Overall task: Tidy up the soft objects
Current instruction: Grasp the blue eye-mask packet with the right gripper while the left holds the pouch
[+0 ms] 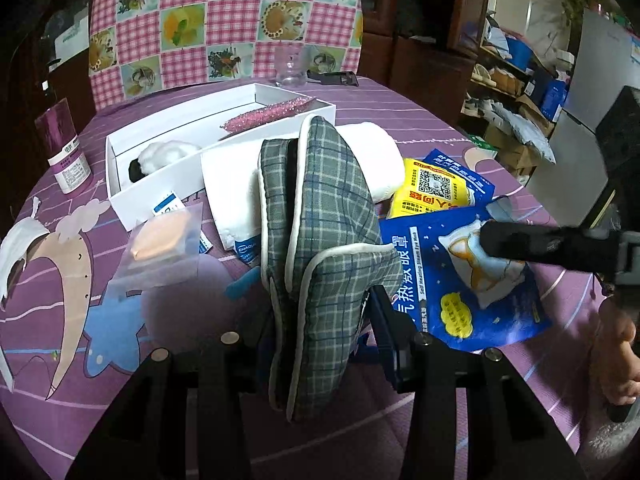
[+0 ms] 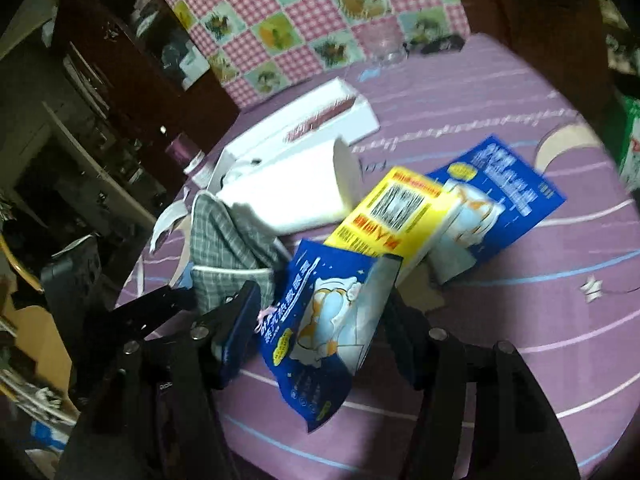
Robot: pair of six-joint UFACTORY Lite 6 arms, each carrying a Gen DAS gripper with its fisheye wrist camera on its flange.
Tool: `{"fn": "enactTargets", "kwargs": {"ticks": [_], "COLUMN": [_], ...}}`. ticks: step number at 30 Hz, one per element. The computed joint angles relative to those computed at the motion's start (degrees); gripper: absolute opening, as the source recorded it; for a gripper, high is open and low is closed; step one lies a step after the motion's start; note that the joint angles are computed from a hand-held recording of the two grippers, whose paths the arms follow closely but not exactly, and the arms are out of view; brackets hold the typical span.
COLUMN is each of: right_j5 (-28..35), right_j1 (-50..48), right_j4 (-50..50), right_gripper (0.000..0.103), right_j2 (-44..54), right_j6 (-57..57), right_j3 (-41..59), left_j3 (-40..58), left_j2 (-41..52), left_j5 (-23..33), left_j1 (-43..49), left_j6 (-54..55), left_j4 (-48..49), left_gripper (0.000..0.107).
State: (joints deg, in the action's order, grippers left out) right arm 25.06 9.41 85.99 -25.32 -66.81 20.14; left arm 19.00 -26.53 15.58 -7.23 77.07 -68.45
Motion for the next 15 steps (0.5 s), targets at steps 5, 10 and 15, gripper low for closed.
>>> {"fn": "enactTargets", "kwargs": {"ticks": [5,10,15], "right_j5": [-2.42,-8.29,-9.77], "right_j1": [5.13,10.06,9.54], "right_j4": [2.18,4.23,8.95], "right_gripper": [0.024,0.017,0.012], "right_j2": [5.45,5.92,0.36], "right_j6": [-1.14,-3.17,-7.8], "right_j3": [2.96,3.31,0.57], "left_j3": [0.11,0.13,-1.1], "left_j2": [0.23,0.05,-2.73], "left_j5": [0.36,0.08,-1.63], "left_j1": [0.31,0.45,0.58], "left_j6": [-0.54,-0.46,-0.94], "left_j4": [0.47,0.81,0.92], "left_gripper": [0.043,0.043,0.043]}}
